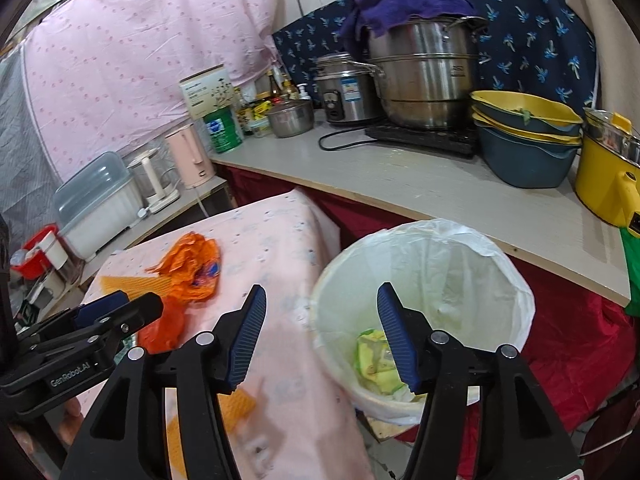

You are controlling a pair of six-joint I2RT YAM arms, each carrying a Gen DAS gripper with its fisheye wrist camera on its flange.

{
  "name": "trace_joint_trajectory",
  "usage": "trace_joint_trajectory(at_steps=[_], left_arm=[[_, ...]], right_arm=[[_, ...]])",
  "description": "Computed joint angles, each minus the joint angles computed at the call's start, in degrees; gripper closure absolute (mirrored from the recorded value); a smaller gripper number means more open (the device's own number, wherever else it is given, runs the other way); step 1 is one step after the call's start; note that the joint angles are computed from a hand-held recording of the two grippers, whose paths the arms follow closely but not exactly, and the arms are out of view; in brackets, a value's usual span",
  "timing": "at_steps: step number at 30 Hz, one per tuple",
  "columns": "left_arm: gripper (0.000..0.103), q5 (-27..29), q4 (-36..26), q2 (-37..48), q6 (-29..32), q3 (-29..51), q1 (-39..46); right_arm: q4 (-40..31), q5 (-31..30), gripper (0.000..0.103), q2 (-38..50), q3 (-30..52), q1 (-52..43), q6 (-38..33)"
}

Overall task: Collect trash
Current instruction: 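Move both open grippers back from the bin over the table trash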

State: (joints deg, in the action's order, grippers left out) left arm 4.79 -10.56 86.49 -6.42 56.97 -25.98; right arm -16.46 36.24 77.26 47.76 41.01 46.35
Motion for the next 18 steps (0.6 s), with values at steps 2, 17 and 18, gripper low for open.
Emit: trace_joint_trajectory(at_steps=[2, 17, 18], left_arm=[[0.041, 0.26, -0.2, -1.56, 0.32, -1.45, 1.65], [0.04, 3.25, -0.33, -9.39, 4.56, -11.21, 14.09], [0.04, 3.43, -0.29, -9.61, 4.87, -11.63, 14.81]], right_arm=[[-0.52, 0.61, 0.046, 1.15, 1.35, 2.02, 0.76], [-2.45, 1.45, 0.041, 10.73, 9.68, 11.83, 5.34], [-2.46, 1.28, 0.041, 11.3, 10.06, 12.24, 5.64]])
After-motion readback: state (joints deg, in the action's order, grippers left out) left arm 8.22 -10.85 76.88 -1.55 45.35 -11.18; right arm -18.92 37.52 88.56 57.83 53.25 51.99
